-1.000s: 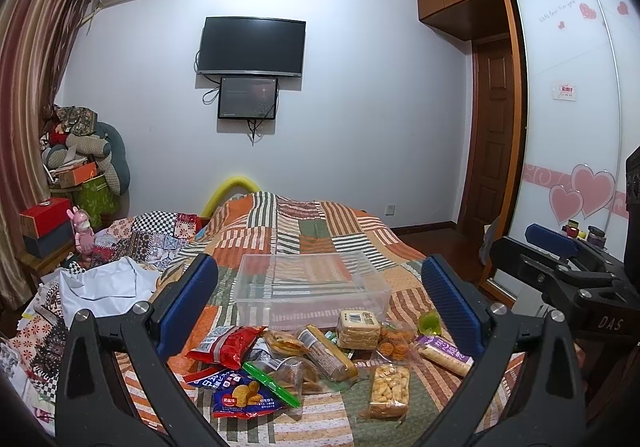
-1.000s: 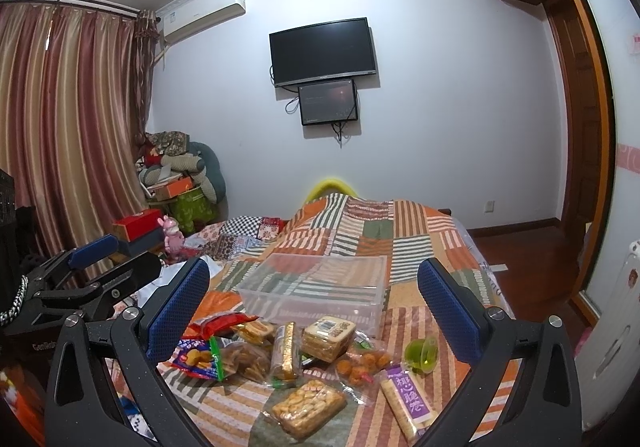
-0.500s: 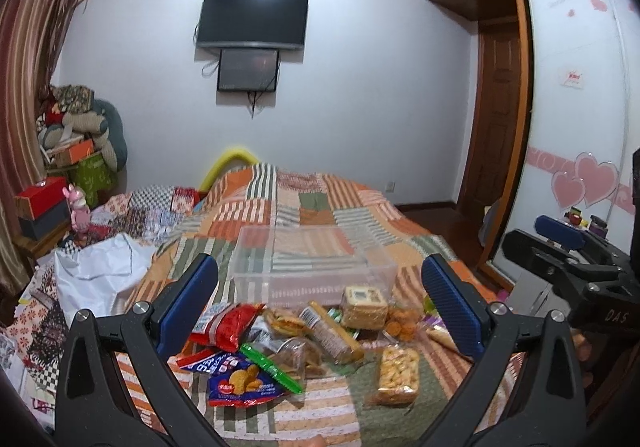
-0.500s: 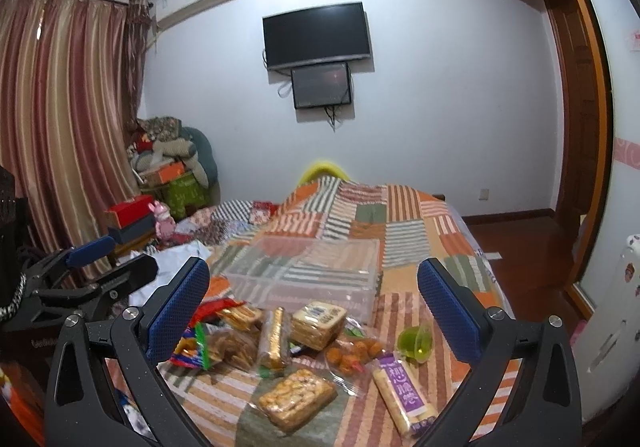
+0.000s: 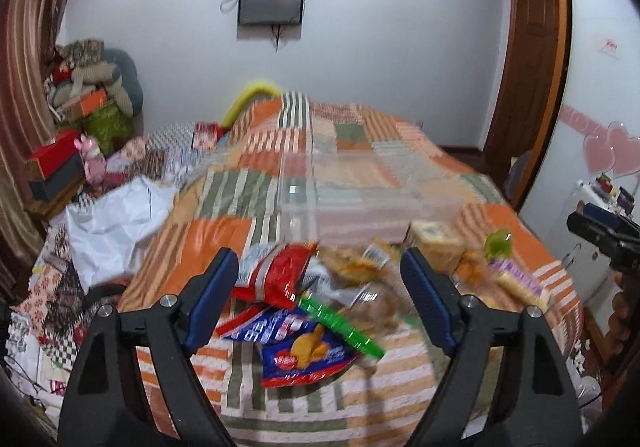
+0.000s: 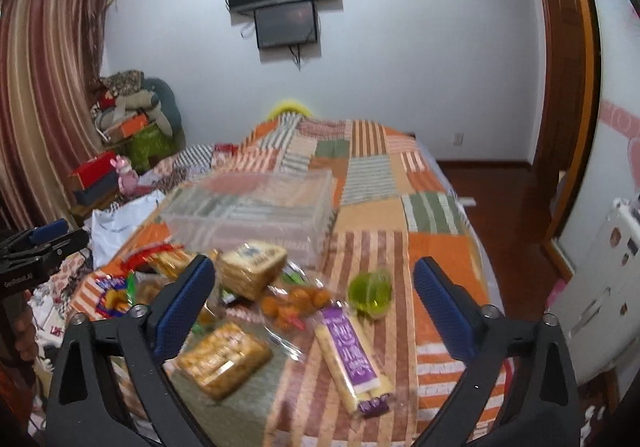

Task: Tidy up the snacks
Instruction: 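Grasp the blue chip bags with the left tool while the right tool grasps the purple coconut roll pack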

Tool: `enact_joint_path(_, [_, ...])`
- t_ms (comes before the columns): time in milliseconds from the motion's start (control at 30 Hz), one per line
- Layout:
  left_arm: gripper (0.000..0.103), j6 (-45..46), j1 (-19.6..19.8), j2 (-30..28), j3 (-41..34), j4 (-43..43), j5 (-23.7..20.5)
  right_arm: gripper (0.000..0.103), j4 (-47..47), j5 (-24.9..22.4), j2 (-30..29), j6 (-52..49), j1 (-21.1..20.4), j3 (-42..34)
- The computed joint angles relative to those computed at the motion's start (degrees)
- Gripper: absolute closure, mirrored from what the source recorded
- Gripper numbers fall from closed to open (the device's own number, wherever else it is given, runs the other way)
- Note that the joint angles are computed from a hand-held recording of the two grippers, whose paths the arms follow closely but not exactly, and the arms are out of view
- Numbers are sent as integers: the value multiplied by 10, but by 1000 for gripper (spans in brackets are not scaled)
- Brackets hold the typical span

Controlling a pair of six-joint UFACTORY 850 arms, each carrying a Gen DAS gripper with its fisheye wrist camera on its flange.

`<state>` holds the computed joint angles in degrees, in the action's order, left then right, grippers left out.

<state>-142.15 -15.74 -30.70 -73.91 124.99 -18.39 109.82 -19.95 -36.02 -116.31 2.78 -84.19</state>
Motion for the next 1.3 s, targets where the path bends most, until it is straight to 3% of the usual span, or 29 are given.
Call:
enact_joint_path(133, [20,48,15,-20,-13,-58,52,18,-176,-2,-28,183,-9,-33])
enact_joint_path(233, [20,152,18,-34,-24,-170,58,27,-247,-4,-39,255,-12,-40])
enact_joint_path(433, [20,218,35,-48,-28,-267,83,32,-354,-18,-56,366,-21,-55])
enact_joint_path(533, [20,316,36,-59,-37,-372,92,34,-381,-20,-63,397,-23,-60])
enact_joint_path(600, [20,347,30,-67,-41,-400,69,39,-402,-22,-69,416,-22,-65])
enact_joint_path(767, [20,347,18,-78,-45,-385,33,43,-445,-48,-81,456,-23,-78])
enact_joint_path(967, [17,341,26,-85,-49,-385,45,44,-479,-55,-90,486,-18,-88])
enact_joint_path(1133, [7,350,24,-90,-51,-387,47,44,-506,-67,-100,505,-13,-100])
enact_joint_path(1300, [7,478,47,-108,-66,-561,128,51,-504,-51,-96,488,-5,-91])
